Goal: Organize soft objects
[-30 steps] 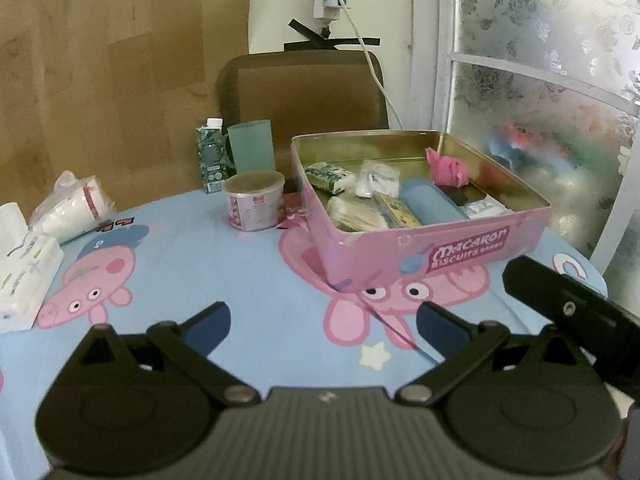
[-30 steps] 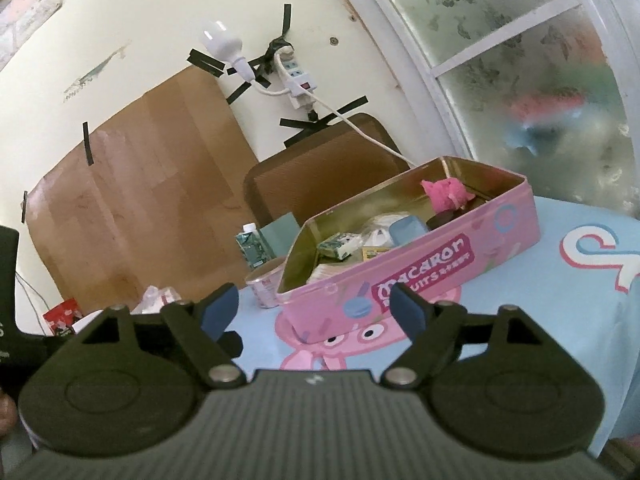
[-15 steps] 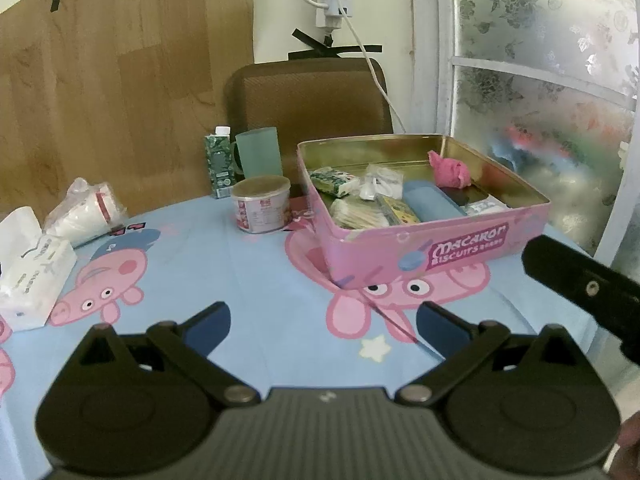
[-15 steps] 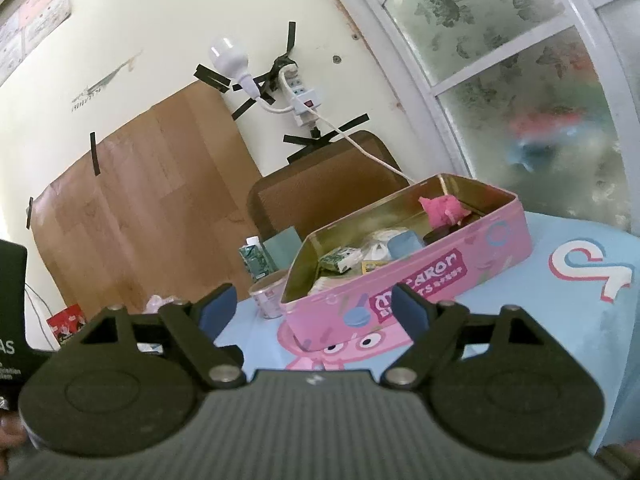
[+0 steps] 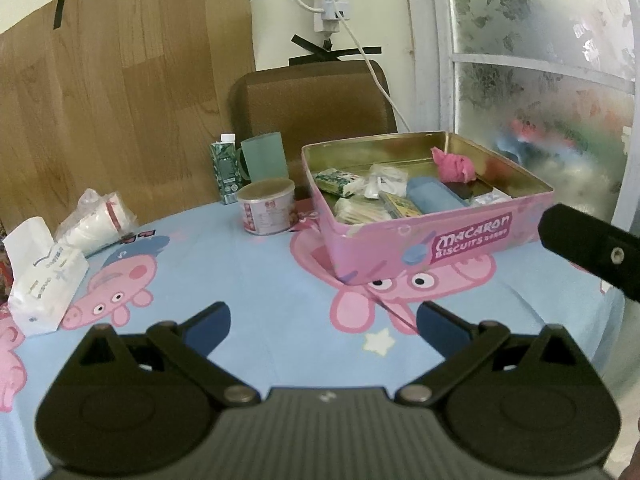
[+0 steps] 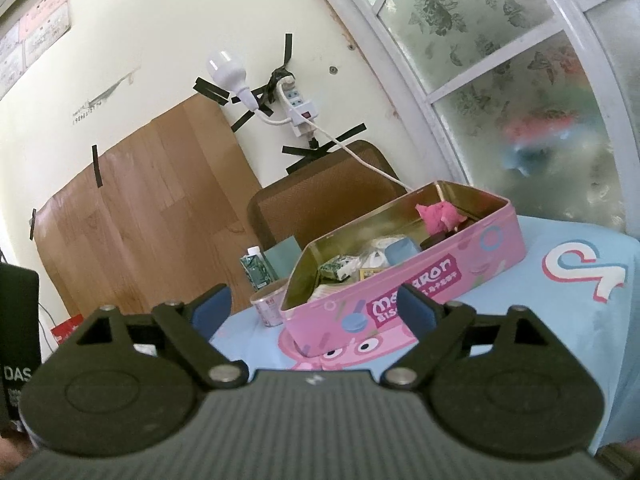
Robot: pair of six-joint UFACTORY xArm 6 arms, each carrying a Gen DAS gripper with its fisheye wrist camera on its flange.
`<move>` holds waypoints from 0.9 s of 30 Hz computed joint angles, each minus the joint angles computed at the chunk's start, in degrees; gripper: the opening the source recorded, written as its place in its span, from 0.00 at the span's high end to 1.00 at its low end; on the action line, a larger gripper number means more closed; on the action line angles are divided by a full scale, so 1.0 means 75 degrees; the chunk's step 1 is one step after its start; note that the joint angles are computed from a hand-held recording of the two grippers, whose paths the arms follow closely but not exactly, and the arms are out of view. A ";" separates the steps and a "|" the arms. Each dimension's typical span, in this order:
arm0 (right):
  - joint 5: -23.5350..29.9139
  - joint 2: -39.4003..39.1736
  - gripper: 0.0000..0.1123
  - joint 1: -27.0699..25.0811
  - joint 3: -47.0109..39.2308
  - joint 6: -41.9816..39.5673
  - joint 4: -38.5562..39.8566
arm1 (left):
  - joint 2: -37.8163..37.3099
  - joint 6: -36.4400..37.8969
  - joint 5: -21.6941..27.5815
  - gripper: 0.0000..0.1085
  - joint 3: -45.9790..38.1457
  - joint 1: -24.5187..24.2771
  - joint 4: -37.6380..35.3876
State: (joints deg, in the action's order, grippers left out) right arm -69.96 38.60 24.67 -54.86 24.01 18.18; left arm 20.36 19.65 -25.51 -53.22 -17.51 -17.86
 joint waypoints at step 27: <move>-0.0119 -0.0109 0.18 0.0129 0.0158 0.0004 0.0023 | -0.0123 -0.0030 -0.0129 0.05 0.0222 0.0056 0.0103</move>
State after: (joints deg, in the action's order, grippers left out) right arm -70.85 37.78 25.64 -53.68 24.04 18.35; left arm 19.44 19.42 -26.48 -51.55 -17.09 -17.09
